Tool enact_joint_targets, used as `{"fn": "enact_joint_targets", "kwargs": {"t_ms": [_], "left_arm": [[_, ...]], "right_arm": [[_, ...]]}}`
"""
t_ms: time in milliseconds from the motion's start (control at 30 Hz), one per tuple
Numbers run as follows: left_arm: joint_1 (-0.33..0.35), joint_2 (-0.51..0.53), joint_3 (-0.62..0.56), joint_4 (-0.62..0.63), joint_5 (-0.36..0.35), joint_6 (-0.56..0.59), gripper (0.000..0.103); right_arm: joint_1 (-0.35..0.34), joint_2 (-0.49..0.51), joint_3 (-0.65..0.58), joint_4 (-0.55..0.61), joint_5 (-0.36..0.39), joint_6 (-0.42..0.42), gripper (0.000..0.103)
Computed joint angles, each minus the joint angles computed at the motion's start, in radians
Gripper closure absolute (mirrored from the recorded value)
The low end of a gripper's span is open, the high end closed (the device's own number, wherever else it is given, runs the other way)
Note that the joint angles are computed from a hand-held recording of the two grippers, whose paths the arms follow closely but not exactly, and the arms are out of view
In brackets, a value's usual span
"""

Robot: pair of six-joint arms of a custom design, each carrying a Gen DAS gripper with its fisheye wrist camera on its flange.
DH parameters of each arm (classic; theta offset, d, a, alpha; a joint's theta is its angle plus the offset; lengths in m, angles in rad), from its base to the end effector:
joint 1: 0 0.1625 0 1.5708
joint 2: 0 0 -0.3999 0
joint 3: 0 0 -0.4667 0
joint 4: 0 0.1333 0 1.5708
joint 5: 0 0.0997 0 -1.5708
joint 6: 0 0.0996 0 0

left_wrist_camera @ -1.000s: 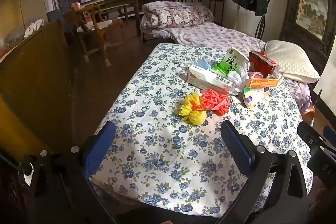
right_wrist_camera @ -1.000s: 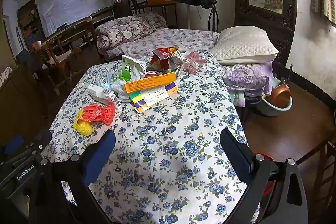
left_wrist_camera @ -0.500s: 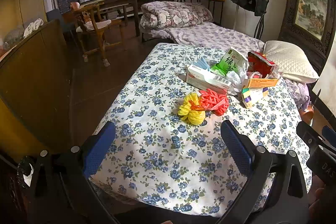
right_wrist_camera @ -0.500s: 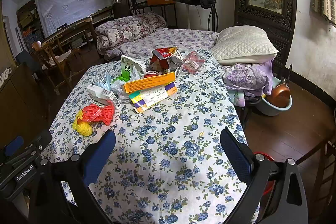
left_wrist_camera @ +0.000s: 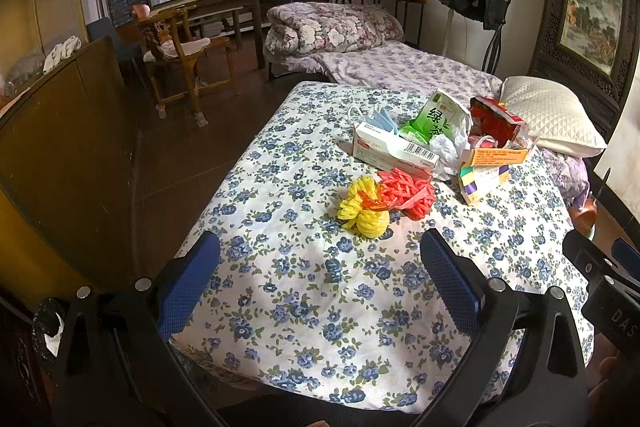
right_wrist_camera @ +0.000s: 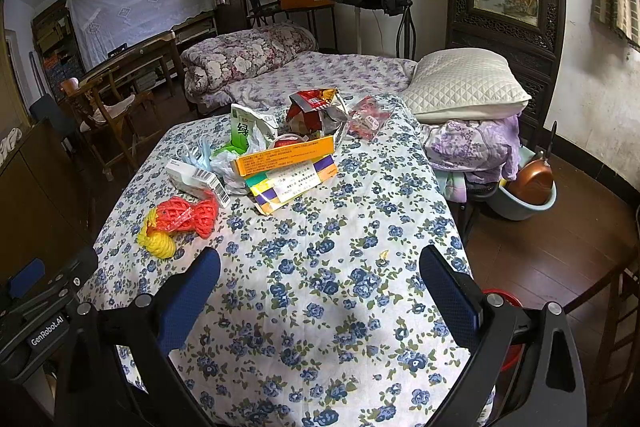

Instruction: Collect trash

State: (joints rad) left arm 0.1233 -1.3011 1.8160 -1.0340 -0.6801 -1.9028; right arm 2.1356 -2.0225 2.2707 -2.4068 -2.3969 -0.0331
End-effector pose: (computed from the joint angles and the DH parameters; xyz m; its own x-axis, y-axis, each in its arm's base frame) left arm -0.4780 -0.2716 0.2005 -0.6586 -0.2882 -0.6951 0.3998 0.6486 -0.6477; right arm 0.2639 -0.3042 0.4068 -0.7756 -0.0416 0.6299 -0.4713 0.7019 -0.5340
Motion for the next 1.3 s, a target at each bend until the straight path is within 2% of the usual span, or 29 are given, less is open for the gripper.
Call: {"fn": "enact_joint_targets", "kwargs": {"t_ms": [1300], "left_arm": [[-0.003,0.017,-0.008,-0.005,0.013,0.006,0.007]], "right_arm": [[0.0,0.001,0.0,0.004,-0.002,0.003,0.006]]}}
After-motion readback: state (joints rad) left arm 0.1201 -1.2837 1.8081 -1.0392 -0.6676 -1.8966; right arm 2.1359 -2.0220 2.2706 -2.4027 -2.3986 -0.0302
